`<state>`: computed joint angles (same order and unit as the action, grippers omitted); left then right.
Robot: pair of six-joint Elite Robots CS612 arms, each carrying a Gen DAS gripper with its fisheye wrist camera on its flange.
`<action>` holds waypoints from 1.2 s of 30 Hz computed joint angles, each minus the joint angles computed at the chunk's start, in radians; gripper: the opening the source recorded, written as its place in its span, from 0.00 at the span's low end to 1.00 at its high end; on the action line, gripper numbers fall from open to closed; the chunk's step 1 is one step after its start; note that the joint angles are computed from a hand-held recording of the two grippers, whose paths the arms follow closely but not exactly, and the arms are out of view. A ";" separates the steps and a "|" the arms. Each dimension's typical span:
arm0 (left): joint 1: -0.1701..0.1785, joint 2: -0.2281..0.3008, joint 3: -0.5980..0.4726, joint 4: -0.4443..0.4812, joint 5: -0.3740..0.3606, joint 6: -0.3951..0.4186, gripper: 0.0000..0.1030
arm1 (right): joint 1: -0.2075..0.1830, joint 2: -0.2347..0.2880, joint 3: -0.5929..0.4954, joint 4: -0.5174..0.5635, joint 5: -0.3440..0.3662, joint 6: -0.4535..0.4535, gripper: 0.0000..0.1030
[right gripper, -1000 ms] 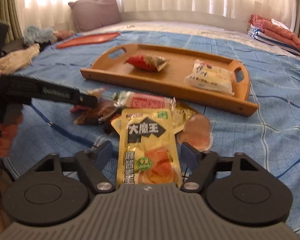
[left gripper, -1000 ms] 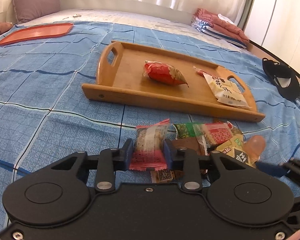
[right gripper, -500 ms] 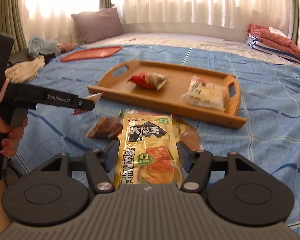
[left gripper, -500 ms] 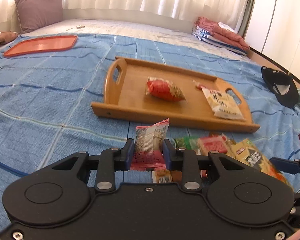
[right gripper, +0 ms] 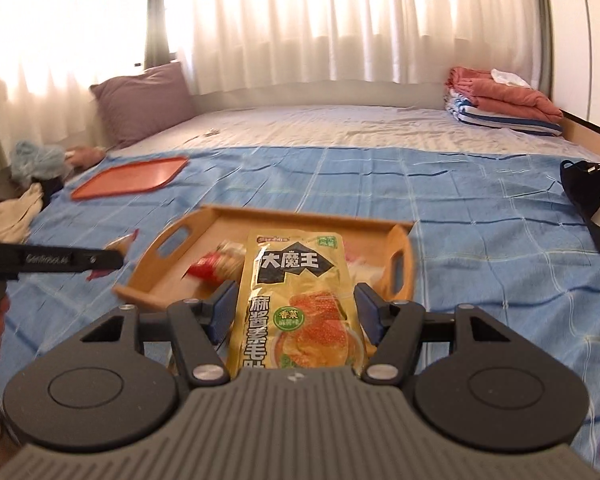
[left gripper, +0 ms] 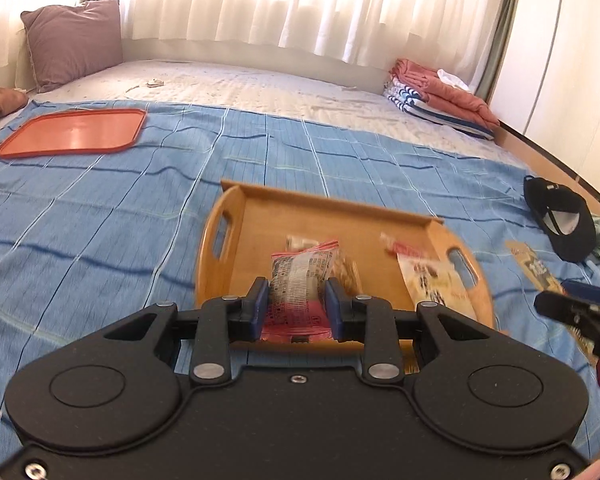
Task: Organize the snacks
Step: 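Carry both snacks onto the wooden tray and open both tools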
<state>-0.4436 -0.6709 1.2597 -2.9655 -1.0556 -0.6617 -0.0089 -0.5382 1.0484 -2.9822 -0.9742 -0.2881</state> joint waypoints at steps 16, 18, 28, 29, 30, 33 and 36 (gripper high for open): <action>0.053 0.169 -0.280 0.262 -0.031 -0.054 0.28 | 0.067 0.279 -0.537 0.446 0.004 0.191 0.63; 0.056 0.179 -0.296 0.285 -0.023 -0.061 0.28 | 0.075 0.303 -0.576 0.478 -0.007 0.200 0.63; 0.066 0.214 -0.347 0.315 0.000 -0.055 0.28 | 0.096 0.346 -0.616 0.441 -0.086 0.314 0.63; 0.066 0.216 -0.349 0.314 -0.003 -0.051 0.29 | 0.097 0.349 -0.618 0.442 -0.087 0.317 0.64; 0.066 0.217 -0.349 0.309 -0.006 -0.044 0.29 | 0.097 0.352 -0.624 0.449 -0.084 0.320 0.64; 0.063 0.215 -0.341 0.281 0.000 -0.013 0.36 | 0.095 0.355 -0.621 0.438 -0.065 0.319 0.68; 0.056 0.205 -0.322 0.252 0.025 0.002 0.59 | 0.092 0.338 -0.584 0.385 -0.053 0.291 0.81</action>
<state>-0.3874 -0.4656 0.9372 -2.7139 -1.0302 -0.6599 0.0827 -0.2002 0.4642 -2.5975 -1.0273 0.0033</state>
